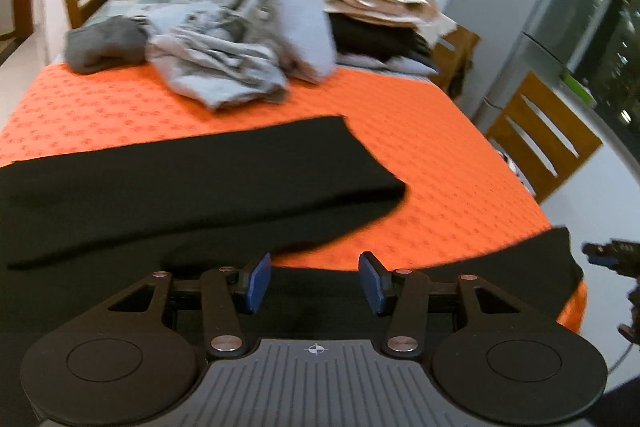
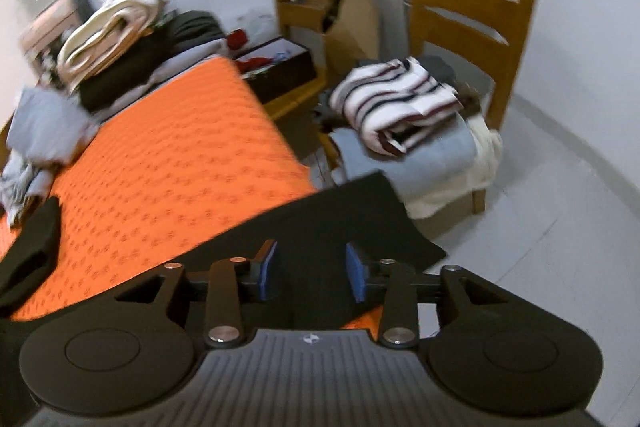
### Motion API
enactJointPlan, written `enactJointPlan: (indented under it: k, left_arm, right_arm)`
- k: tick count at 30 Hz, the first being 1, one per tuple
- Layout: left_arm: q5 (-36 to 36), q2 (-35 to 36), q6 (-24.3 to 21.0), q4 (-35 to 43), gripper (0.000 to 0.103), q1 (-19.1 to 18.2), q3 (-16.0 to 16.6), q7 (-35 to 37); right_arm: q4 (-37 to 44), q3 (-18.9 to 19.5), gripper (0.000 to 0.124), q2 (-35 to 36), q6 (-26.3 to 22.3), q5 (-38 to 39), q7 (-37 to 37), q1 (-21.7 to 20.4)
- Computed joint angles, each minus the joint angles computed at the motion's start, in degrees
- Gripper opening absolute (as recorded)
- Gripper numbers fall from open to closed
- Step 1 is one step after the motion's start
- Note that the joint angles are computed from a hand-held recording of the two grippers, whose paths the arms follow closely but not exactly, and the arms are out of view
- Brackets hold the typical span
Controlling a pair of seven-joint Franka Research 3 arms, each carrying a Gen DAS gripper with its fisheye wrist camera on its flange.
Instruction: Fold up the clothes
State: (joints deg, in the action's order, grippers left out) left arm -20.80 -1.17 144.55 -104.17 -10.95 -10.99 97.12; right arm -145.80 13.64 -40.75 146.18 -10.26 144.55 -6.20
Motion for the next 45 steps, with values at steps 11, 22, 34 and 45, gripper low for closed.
enactJointPlan:
  k: [11, 22, 34, 45]
  left_arm:
    - [5.32, -2.60, 1.84, -3.70, 0.053, -3.42, -1.86, -9.94]
    - [8.12, -5.72, 4.81, -7.99, 0.055, -4.81, -0.86, -17.85]
    - [-8.66, -4.67, 5.87, -4.97, 0.057, -6.17, 1.60, -13.31]
    - [-25.24, 1.32, 2.17, 3.42, 0.067, -5.15, -1.34, -4.68]
  right_arm:
    - [-14.02, -6.46, 0.057, -1.74, 18.89, 15.05, 1.67, 0.95]
    - [-19.11, -7.08, 0.062, -0.71, 29.05, 29.18, 3.60, 3.58]
    - [-5.70, 2.94, 0.005, -2.22, 20.45, 12.83, -4.71, -5.55]
    - [12.91, -4.47, 0.005, 13.68, 15.66, 10.39, -37.27, 15.38]
